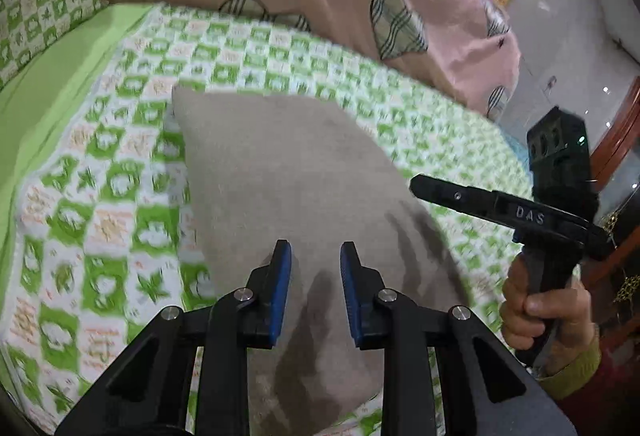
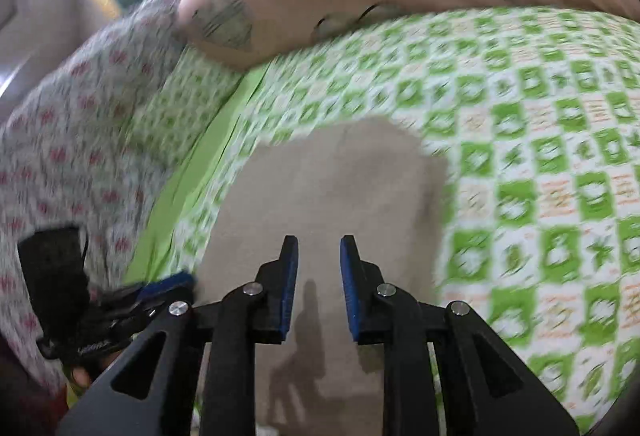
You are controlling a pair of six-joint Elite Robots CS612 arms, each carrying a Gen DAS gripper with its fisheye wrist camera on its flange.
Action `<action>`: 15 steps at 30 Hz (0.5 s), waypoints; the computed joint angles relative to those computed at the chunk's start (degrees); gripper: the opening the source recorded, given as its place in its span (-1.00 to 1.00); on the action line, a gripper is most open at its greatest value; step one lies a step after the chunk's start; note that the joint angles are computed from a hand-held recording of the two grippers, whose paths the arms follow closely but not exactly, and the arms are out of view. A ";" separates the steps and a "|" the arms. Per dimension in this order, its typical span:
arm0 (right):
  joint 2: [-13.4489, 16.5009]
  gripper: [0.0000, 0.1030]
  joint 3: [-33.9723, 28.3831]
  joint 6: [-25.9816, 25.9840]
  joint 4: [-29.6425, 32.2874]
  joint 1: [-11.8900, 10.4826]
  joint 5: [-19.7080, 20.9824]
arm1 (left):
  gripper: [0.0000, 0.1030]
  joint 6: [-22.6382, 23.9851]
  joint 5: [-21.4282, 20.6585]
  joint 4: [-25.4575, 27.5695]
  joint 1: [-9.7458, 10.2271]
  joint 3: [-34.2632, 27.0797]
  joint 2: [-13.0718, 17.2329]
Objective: Fold small clothes
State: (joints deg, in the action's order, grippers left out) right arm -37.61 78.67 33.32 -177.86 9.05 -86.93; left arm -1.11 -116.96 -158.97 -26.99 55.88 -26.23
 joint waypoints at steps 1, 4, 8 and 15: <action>0.27 -0.56 -0.51 -0.54 2.10 0.22 -0.41 | -0.55 -0.13 1.14 1.85 -0.12 -0.88 0.69; 1.73 -0.61 -2.30 0.02 8.87 0.30 -3.13 | -0.86 -1.95 -1.26 3.39 0.49 -3.47 2.71; 2.24 -0.63 -2.01 1.38 7.30 -0.41 -1.98 | -0.94 -5.86 -5.64 4.00 1.38 -5.87 4.47; 1.62 -0.59 -1.18 1.65 6.08 -0.12 -2.75 | -0.94 -5.74 -1.51 -0.23 0.67 0.07 1.10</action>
State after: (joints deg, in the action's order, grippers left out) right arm -35.99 77.48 34.97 -171.77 8.93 -89.67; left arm -6.85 -118.47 -159.20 -26.32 55.95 -25.14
